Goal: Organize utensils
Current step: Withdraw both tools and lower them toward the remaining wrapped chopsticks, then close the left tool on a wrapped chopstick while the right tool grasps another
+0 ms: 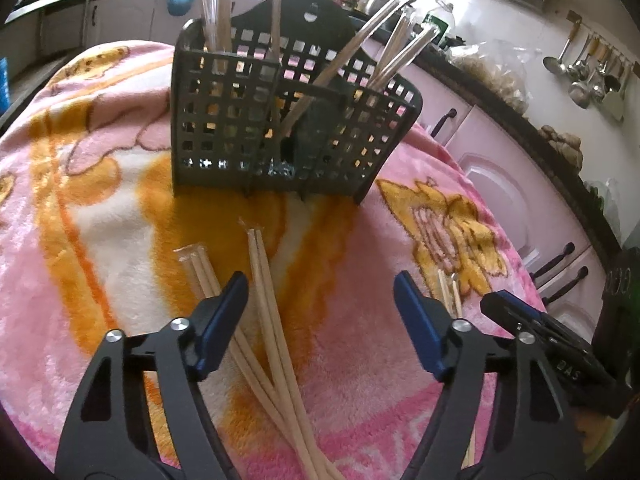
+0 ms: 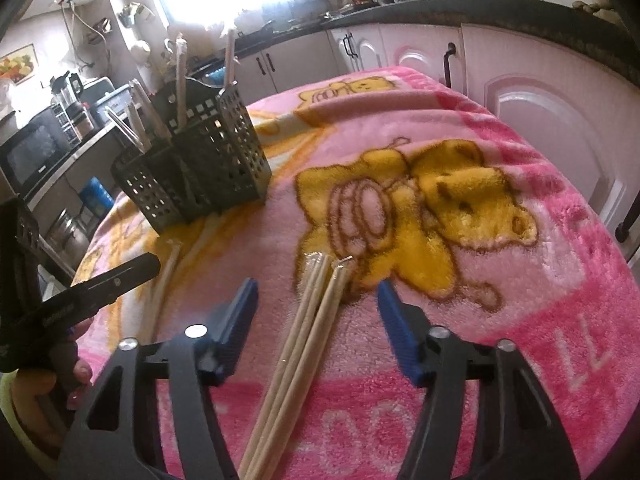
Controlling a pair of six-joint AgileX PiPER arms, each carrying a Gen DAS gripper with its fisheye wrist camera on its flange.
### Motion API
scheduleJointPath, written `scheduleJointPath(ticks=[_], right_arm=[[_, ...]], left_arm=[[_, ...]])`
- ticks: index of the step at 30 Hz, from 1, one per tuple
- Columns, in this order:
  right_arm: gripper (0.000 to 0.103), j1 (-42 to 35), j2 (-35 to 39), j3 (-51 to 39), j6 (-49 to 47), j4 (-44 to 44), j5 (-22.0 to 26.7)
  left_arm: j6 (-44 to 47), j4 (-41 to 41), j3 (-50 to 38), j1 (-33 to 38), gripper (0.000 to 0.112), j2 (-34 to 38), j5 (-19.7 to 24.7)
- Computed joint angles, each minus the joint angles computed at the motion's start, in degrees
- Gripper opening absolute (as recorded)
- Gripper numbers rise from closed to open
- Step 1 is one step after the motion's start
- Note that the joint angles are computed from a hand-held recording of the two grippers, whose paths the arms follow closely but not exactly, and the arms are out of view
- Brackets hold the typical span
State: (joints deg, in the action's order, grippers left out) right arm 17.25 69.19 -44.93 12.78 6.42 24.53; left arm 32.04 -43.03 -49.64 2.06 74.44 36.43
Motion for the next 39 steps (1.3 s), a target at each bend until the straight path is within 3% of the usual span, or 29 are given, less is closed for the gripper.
scheduleJointPath(ticks=[2,8,20,26,32,34,37,39], right_arm=[[0.042,-0.3,1.2,-0.6,0.2,-0.4,0.8],[0.027,-3.1,5.9,-3.1,-5.3,5.4,2.6],[0.019,-4.2,12.7,-8.1,-7.2,6.4,4.9],[0.01,-8.2,13.4,-8.7,-16.4,16.3,6.4],[0.009,-9.7,11.5,-8.2,-19.8,19.9,7.0],[0.008,-10.0,10.8,-8.2,-20.9,21.0,7.1],[0.008,-10.6,9.1,-8.0,-23.1,22.6,7.0],[0.008,-10.8,8.0,-8.1,-24.5,23.5,7.2]], left_arm=[[-0.8,0.7,-0.3,-0.3,0.058,0.7,-0.3],[-3.0,2.7,-1.4,-1.2,0.058,2.4,-1.1],[-8.1,5.8,-4.2,-1.9,0.058,7.1,-0.9],[-11.5,9.8,-6.4,-3.5,0.057,9.2,-1.5],[-23.3,23.1,-10.1,-6.8,0.035,11.8,-2.0],[-24.5,24.6,-10.8,-7.0,0.021,12.3,-2.1],[-20.3,20.3,-10.5,-5.4,0.006,11.9,-1.4],[-16.6,16.6,-10.1,-4.2,0.005,11.2,-0.6]])
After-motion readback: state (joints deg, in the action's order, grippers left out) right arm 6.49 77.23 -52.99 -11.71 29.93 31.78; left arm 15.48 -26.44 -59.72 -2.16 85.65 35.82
